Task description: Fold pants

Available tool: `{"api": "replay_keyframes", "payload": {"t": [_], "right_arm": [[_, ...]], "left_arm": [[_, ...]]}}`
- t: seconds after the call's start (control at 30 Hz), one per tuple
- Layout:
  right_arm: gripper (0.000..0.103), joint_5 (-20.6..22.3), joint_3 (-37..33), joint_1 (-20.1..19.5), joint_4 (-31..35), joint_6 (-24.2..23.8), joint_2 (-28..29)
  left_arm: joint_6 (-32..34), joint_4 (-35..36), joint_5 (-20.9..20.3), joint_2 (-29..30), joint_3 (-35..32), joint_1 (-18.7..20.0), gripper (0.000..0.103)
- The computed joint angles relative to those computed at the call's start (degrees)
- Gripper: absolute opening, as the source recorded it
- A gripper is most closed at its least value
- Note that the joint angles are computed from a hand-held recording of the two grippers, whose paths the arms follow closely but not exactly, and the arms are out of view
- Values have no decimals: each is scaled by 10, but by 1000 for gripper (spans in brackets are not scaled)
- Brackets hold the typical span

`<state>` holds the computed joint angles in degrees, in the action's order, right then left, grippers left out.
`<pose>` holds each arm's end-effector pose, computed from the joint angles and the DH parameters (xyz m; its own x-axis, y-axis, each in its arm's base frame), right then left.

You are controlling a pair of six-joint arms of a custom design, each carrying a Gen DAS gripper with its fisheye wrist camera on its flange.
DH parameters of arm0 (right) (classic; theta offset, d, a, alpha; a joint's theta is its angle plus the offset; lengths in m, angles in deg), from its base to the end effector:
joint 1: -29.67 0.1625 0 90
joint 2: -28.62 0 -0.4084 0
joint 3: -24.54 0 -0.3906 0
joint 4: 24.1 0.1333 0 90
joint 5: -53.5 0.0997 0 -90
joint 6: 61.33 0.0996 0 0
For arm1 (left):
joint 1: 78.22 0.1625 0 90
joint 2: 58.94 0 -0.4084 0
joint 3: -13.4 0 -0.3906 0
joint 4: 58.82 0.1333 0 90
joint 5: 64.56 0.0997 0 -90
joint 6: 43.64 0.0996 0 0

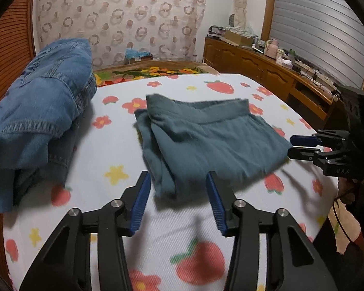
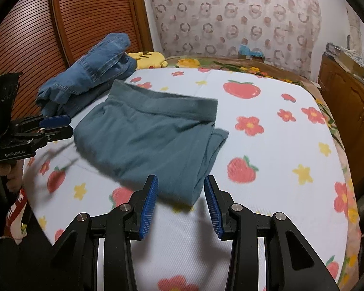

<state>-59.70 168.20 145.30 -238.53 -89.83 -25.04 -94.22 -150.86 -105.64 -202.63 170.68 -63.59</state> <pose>0.2475 -0.2983 0.0817 -0.6427 -0.5278 0.5553 -0.7549 0.5597 -0.3418 -0.0781 -0.2358 0.2285 -0.7450 0.2368 -0.6236 0.5866 0.6778 -0.4434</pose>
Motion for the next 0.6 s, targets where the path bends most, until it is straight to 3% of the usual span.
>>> {"api": "replay_keyframes", "payload": {"t": [0.13, 0.37, 0.47, 0.5, 0.6], "right_arm": [[41, -5, 2, 0, 1, -4, 4], [41, -4, -4, -4, -1, -2, 13], [29, 5, -5, -8, 5, -2, 12], [20, 8, -6, -10, 7, -5, 12], [11, 19, 0, -13, -3, -13, 9]], "left_arm": [[-13, 26, -14, -16, 5, -14, 40], [49, -73, -13, 41, 16, 32, 35], [90, -139, -14, 73, 19, 64, 28], [100, -153, -16, 77, 19, 71, 24], [123, -171, -25, 60, 24, 78, 10]]}}
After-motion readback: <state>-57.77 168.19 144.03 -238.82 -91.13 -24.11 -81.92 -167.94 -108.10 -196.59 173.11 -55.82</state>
